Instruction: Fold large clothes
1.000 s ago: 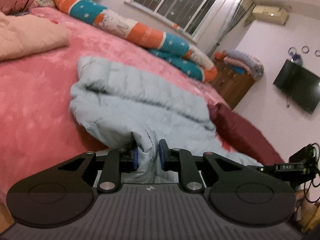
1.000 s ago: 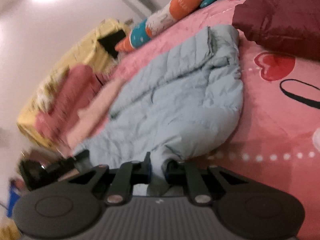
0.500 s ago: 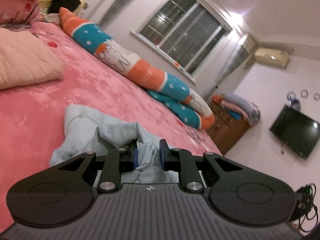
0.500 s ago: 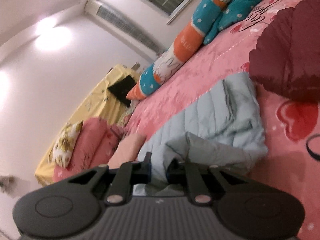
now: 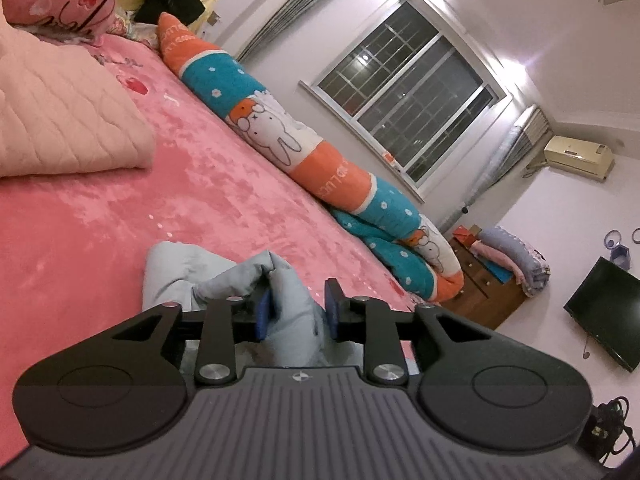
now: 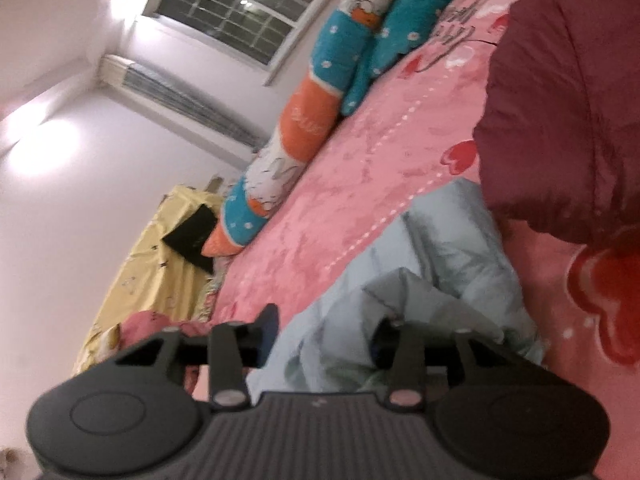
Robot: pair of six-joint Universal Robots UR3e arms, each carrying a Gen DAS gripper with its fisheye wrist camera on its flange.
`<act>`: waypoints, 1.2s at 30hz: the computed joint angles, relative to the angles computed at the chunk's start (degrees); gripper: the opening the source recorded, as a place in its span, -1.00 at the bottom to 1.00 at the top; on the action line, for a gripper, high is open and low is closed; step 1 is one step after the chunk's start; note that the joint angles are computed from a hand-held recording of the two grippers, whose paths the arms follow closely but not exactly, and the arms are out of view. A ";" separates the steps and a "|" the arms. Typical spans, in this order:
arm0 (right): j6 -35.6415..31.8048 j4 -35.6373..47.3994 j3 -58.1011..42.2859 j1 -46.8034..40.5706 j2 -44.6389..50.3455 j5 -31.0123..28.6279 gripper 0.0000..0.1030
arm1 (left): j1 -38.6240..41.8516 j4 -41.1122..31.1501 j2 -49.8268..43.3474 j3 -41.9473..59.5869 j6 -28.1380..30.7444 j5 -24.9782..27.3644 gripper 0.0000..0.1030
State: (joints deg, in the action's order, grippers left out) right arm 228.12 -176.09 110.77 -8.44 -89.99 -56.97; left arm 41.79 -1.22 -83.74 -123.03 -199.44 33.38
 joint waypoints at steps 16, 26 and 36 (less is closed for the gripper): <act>13.94 8.62 -20.84 2.74 16.57 -7.74 0.72 | -0.32 9.91 0.51 1.05 -3.92 3.10 0.61; 19.56 25.61 -42.19 6.16 27.56 -16.03 0.90 | -1.89 11.56 -1.56 2.48 -0.79 3.48 0.81; 21.87 20.84 -34.65 1.24 20.67 -8.25 0.91 | -0.77 14.60 -2.31 1.80 2.40 -1.61 0.88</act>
